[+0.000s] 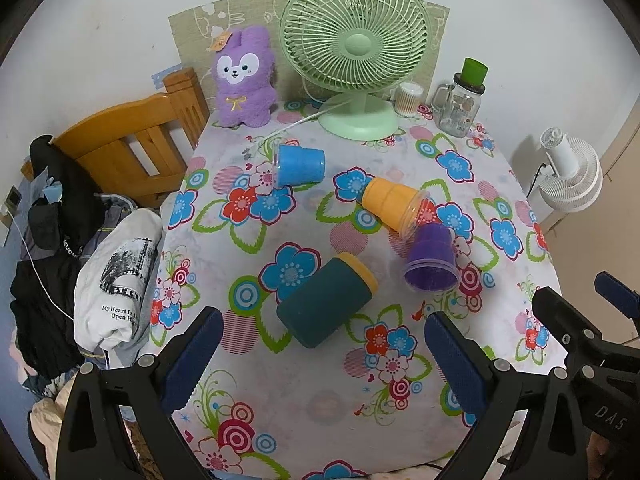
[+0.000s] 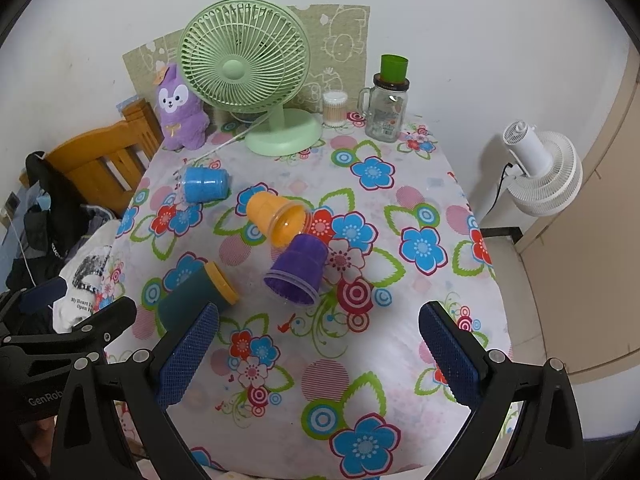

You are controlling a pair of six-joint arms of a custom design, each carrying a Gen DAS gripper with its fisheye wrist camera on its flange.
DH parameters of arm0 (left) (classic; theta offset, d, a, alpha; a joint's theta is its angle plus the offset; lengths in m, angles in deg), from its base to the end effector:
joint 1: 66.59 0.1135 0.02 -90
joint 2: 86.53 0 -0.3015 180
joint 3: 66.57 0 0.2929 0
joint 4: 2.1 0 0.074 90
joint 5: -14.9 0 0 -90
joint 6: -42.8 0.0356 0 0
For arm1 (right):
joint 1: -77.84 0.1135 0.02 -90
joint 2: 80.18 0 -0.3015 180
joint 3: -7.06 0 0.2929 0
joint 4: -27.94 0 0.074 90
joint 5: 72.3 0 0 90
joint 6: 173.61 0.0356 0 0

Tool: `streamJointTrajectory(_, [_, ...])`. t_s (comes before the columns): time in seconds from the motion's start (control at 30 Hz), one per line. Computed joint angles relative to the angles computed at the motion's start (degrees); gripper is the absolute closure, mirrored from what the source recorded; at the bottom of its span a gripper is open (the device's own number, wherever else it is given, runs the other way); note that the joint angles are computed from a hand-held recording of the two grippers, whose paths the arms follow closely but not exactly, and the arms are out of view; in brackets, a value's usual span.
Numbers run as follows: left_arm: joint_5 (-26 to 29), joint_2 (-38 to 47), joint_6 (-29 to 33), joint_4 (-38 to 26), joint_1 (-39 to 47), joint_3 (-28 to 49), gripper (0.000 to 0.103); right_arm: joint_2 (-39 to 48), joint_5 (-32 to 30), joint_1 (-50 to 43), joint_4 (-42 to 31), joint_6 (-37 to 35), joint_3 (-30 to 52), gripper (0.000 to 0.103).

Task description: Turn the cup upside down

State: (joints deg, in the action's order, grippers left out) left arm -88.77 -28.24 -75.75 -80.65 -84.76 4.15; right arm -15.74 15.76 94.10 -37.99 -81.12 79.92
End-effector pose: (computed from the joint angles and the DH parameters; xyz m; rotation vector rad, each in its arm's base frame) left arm 0.1846 -0.0517 0.3337 -0.3084 2.6489 0.0698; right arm 0.2286 0.0679 0.3360 -0.3222 2.5624 0.1657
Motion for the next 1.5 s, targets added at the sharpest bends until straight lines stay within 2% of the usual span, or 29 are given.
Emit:
streamJointTrajectory(0.63, [1.80,1.78,5.65,2.17,2.94,0.03,0.001,0.99,0.34,0.07,1.04,1.19,-0.29,0.002])
streamJointTrajectory(0.8, [3.28,2.92,11.63,4.57,4.99,-0.88,0.001,2.52,0.32,0.94,1.49,1.72,0.27,0.002])
streamJointTrajectory(1.0, [7.76,4.26,18.69,7.60,9.91,-2.73,0.002,4.79,2.66,3.77,2.83,3.75,0.05,0.002])
streamJointTrajectory(1.23, [10.59,6.14,26.47,12.72,13.20,-7.05,0.002,7.99,3.90,6.11,6.47,7.16,-2.65,0.002])
streamJointTrajectory(1.5, [10.86,11.91,33.27,19.48,13.08,-12.11,0.002,12.34,3.50,6.87,10.98,10.23,-6.61,0.002])
